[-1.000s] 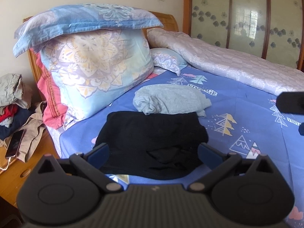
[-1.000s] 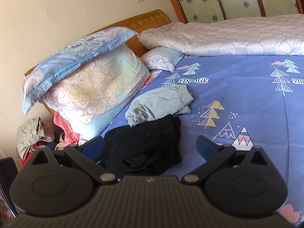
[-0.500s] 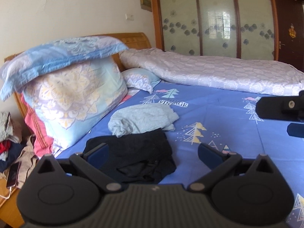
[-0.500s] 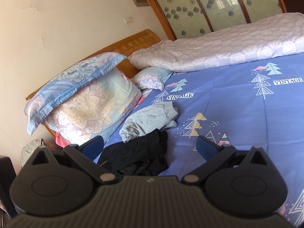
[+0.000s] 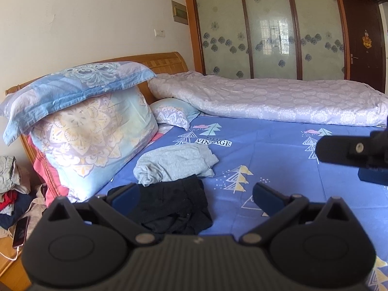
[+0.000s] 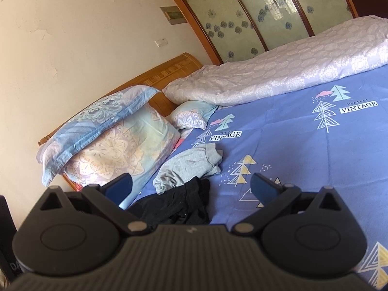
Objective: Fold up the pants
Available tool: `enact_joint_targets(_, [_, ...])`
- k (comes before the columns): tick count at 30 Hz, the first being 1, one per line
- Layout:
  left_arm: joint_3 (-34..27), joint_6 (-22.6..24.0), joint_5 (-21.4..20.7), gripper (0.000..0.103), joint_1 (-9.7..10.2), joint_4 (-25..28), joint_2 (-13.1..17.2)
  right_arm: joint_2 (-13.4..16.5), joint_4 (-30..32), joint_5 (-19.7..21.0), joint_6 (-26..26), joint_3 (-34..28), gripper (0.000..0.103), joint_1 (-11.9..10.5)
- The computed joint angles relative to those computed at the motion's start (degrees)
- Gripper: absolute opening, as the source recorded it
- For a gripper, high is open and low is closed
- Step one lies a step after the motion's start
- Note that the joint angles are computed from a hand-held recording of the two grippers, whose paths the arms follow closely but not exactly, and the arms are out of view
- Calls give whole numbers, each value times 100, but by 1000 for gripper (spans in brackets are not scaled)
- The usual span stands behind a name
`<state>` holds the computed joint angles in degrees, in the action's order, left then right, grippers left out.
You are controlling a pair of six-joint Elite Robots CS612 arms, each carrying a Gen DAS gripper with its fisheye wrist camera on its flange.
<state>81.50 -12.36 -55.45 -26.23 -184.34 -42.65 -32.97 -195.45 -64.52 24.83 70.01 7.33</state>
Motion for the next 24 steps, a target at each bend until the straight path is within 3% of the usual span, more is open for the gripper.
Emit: enact_joint_targets(24, [139,-129,325,103,-22,256,-62,-48,35,175,-138,115,103,-25])
